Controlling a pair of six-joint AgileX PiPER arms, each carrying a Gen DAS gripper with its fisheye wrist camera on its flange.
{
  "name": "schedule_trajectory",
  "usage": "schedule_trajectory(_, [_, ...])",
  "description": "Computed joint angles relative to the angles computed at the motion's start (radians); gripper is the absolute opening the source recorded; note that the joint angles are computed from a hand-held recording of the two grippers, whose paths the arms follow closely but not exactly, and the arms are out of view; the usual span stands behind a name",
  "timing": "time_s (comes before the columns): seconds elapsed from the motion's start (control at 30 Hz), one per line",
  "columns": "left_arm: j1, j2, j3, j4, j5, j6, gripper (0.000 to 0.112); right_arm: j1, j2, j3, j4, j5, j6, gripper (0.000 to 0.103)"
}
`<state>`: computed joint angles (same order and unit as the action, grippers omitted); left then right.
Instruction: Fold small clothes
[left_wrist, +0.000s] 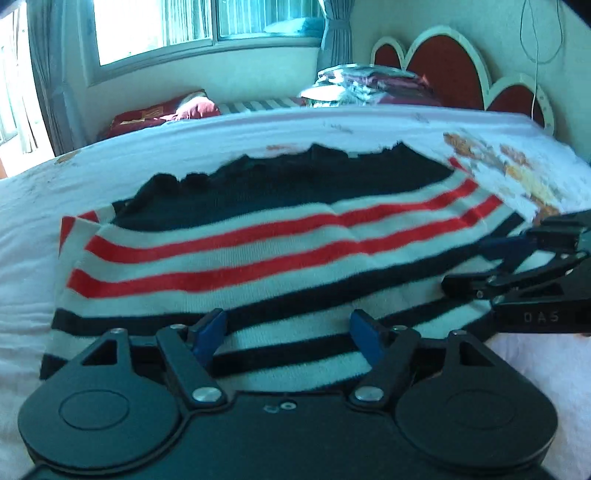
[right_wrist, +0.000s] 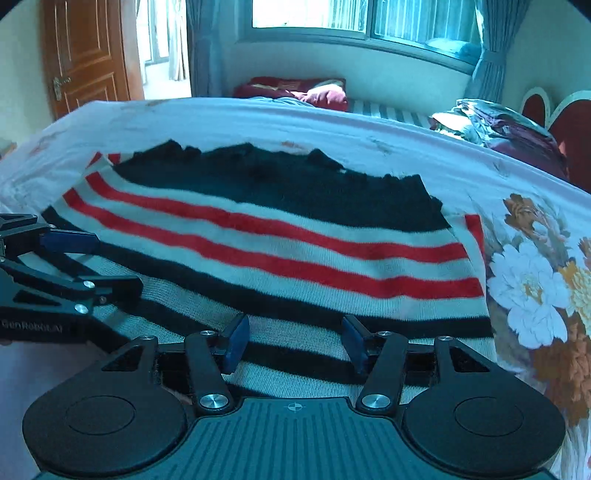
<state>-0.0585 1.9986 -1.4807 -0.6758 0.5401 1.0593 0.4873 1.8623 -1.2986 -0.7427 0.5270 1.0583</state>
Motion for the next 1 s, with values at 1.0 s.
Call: schedule_trajectory(1.0, [0.218, -0.078, 0.105, -0.069, -0.029, 0.026, 0.069, -0.072, -0.384, 0.435, -0.304, -0.016, 0.403, 0.045])
